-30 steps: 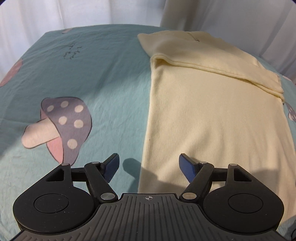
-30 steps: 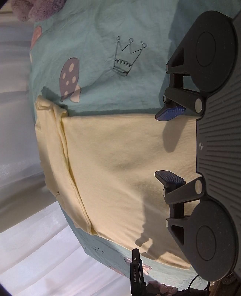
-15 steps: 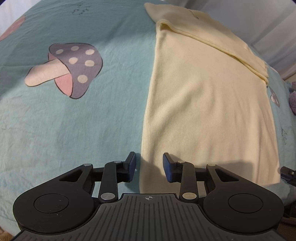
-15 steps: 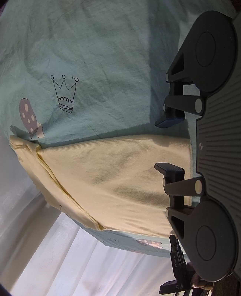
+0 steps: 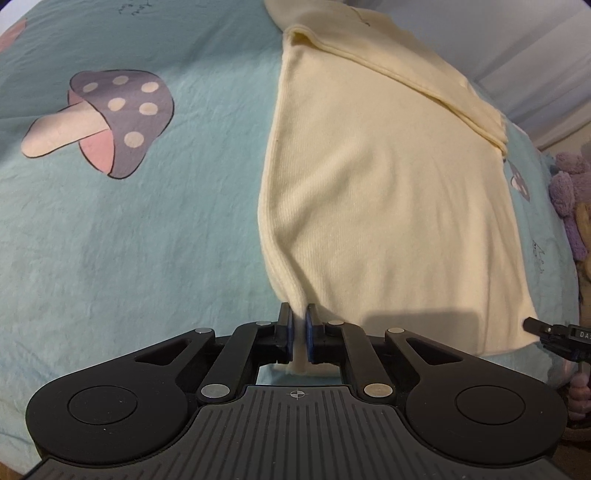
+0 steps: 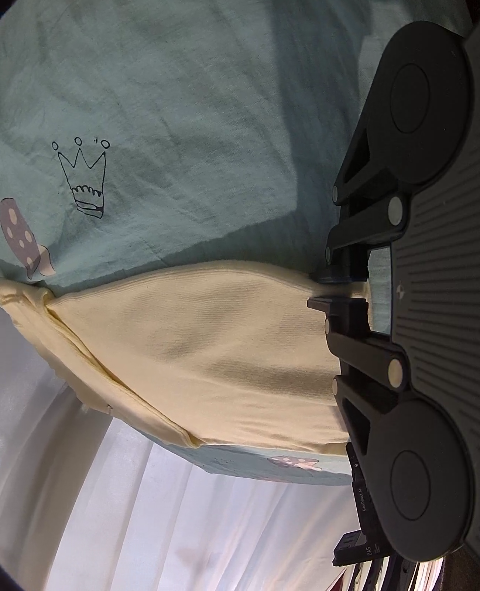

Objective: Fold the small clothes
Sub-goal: 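Close both tools on the hem of the sweater, then lift the hem with both tools and fold it toward the collar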

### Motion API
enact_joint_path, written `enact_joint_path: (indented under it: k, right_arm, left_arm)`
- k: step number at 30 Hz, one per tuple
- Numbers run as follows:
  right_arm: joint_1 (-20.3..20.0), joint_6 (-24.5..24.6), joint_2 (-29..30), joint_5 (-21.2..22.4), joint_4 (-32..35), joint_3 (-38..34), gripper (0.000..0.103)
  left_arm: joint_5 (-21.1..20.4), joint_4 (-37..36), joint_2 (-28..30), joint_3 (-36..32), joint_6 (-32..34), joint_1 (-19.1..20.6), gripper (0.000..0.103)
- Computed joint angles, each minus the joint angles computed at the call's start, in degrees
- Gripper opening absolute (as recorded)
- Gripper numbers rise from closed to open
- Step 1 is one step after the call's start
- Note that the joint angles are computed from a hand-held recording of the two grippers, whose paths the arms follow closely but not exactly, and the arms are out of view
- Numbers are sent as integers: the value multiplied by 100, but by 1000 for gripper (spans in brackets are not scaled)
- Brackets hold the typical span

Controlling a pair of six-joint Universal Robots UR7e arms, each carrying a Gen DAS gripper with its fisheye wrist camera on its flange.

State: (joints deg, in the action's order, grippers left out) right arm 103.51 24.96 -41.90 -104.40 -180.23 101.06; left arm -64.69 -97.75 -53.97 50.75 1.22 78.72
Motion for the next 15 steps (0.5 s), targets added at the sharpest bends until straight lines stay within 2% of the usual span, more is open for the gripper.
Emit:
enact_joint_path:
  k: [4,7,9,12,15]
  right_arm:
    - [3,-99,30,88,-407,-72,6]
    - [7,-355,173,65,-751,-404,6]
    - [14,-600,334,10,-771,-789,6]
    - [15,-1298,680,-145,-791,-1508,6]
    - [-13,-1675,1091,-456,-598,-2354,6]
  left_arm:
    - [-431,-358,50,-204,-39,17,8]
    - [-625,-827,250,-500,168,-42,8]
    - [-506,-1099,518,-820,402,-132,8]
    - [-289,-1595,976,-1318,824,-216,8]
    - [7,-1761,1667,-2184,1121,-232,8]
